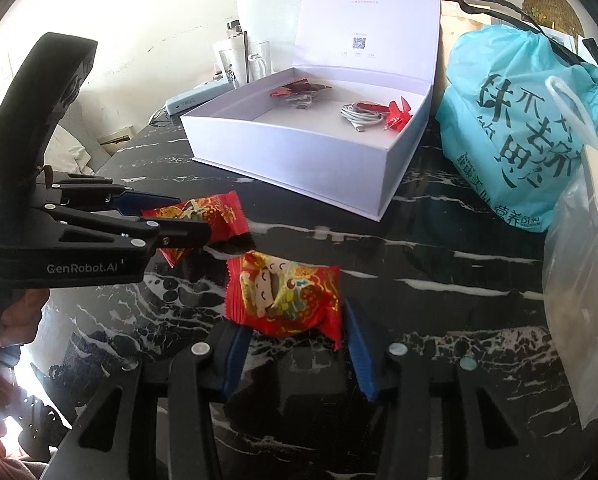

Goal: Organize objects
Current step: 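Grasp one red snack packet with the left tool while the right tool grasps the other, then lift the red snack packet with the left tool while the right tool lifts its packet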

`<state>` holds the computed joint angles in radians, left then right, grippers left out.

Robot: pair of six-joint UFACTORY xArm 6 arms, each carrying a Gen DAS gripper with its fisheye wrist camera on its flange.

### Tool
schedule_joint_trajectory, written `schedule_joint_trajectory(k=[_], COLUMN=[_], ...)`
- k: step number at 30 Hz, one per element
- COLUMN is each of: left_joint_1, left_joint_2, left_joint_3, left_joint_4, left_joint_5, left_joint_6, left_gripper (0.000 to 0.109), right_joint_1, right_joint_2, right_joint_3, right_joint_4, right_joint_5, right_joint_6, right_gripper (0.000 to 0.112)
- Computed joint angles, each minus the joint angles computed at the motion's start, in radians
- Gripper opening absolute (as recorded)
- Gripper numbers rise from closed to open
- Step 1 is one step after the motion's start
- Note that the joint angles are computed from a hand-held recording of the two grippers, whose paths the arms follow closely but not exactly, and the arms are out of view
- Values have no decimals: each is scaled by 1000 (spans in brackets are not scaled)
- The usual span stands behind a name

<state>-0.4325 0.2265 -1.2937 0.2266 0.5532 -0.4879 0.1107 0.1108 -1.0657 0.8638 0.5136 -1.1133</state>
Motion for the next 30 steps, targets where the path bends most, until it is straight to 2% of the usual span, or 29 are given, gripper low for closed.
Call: schedule_joint_trajectory(k=[4,8,9,13,16,18,20,22,25,30], left_joint_1=[-1,3,6,19,22,22,23,23,24,27], left_joint_2=[-34,-40,-38,-16,-5,2,8,15,25,32], left_joint_3=[46,66,68,58,49,42,38,35,28,42], left_joint_4=[-5,9,0,-82,-89,-85,-98,-103,-56,53], left_joint_5=[-10,-36,-47,-69,-77,-76,-84,-92,-96,-126], left_joint_6=[-18,-39,-36,26,52,64,86,98,81,19], left_gripper=[41,42,42,42,43,48,57,60,60,60], right_joint_1=[1,17,22,25,26,31,33,32,30,51], right_joint_2=[2,4,3,17,29,34,39,41,45,43], right_joint_3=[-1,6,9,-5,-17,-20,-24,-27,-33,-22], right_joint_4=[18,22,28,54,82,90,109,138,165,189], right_joint_5=[14,-4,-11,-8,-13,-23,-27,-24,-5,-47], right_joint_6=[5,2,-10,0,0,-5,-14,-32,-63,-92], right_gripper=[49,69,70,71,71,71,71,71,71,71])
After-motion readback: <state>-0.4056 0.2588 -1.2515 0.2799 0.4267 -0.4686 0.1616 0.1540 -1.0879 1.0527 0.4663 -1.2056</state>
